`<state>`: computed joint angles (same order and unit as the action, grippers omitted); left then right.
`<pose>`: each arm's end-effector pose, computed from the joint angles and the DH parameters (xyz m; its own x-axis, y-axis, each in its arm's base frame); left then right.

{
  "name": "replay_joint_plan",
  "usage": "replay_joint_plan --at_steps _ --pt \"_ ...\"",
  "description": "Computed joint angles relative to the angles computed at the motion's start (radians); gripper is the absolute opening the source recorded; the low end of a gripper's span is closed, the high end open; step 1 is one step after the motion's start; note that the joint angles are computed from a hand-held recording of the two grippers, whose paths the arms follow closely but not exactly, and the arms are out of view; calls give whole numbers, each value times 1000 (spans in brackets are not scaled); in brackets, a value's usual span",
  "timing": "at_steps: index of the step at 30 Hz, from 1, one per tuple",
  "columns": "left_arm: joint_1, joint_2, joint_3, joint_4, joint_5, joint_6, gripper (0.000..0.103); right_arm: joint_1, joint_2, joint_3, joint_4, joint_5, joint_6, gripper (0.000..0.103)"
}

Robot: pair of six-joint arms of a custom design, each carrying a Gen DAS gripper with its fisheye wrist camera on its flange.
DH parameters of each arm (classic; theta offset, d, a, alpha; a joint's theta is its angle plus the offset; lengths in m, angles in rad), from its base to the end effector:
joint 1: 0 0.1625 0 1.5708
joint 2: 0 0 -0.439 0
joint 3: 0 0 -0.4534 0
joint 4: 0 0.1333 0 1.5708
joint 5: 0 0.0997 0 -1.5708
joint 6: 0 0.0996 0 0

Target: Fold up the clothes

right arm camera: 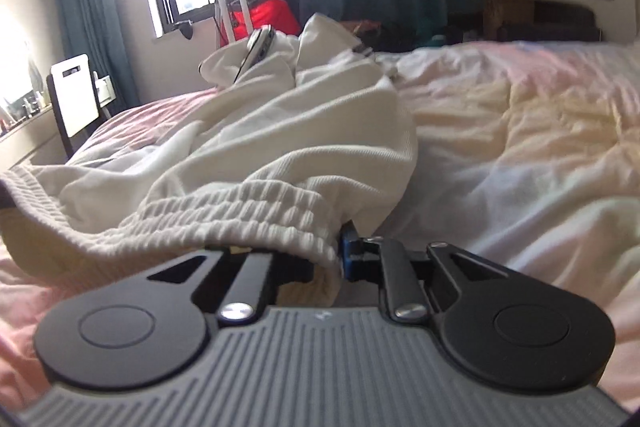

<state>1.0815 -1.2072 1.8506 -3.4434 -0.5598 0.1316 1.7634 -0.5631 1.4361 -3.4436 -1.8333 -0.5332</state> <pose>-0.0908 -0.6338 0.3770 -0.8160 -0.4124 -0.4050 0.2668 0.3529 -0.8968 0.2581 -0.7620 0.0813 -0.7997 -0.2443 0.5484 -0.5921 0.4718 -0.6533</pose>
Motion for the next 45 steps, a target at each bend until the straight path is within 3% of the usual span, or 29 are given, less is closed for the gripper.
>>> replay_joint_plan --at_steps 4,7,9,12,15,17,21,24,25,26,27,28,29,31,34,38,40,42,44,45 --pt "13 -25 6 4 -55 -75 72 25 -64 70 -130 71 -102 13" --pt "14 -30 -1 17 -42 -112 72 52 -103 115 -157 69 -232 13" --pt "17 -38 -12 93 -6 -172 72 61 -126 136 -70 36 -299 13" --pt "26 -54 -18 265 40 -250 73 61 -111 117 110 -94 -331 13" --pt "31 -70 -25 463 73 -321 75 48 -114 100 276 -148 -216 15" --pt "41 -111 -19 596 15 -423 74 39 -136 91 356 -123 -165 18" --pt "49 -208 20 703 -108 -567 73 15 -233 107 471 66 -79 31" --pt "43 -269 49 722 -196 -596 77 -14 -297 121 559 215 -7 38" --pt "39 -284 53 731 -224 -587 78 -26 -312 125 587 265 20 50" --pt "36 -299 58 741 -251 -577 80 -39 -324 130 598 316 57 74" --pt "32 -309 60 746 -277 -561 81 -51 -326 131 592 350 96 87" --pt "29 -315 63 742 -294 -540 83 -62 -326 131 584 380 136 93" --pt "26 -316 67 720 -302 -520 84 -72 -326 131 574 410 176 92" --pt "22 -311 78 653 -312 -483 84 -81 -309 117 572 407 268 92" --pt "24 -277 93 467 -329 -404 85 -80 -262 100 524 318 378 92" --pt "51 -197 52 393 -311 -360 84 -90 -193 48 585 235 481 92" --pt "66 -154 28 380 -290 -335 80 -81 -152 26 561 193 454 93" --pt "85 -121 7 398 -289 -317 70 -65 -113 3 531 158 391 93" --pt "103 -105 -5 409 -320 -310 54 -57 -107 -2 521 194 364 88" --pt "106 -100 -3 392 -323 -310 52 -57 -112 3 515 217 373 86"
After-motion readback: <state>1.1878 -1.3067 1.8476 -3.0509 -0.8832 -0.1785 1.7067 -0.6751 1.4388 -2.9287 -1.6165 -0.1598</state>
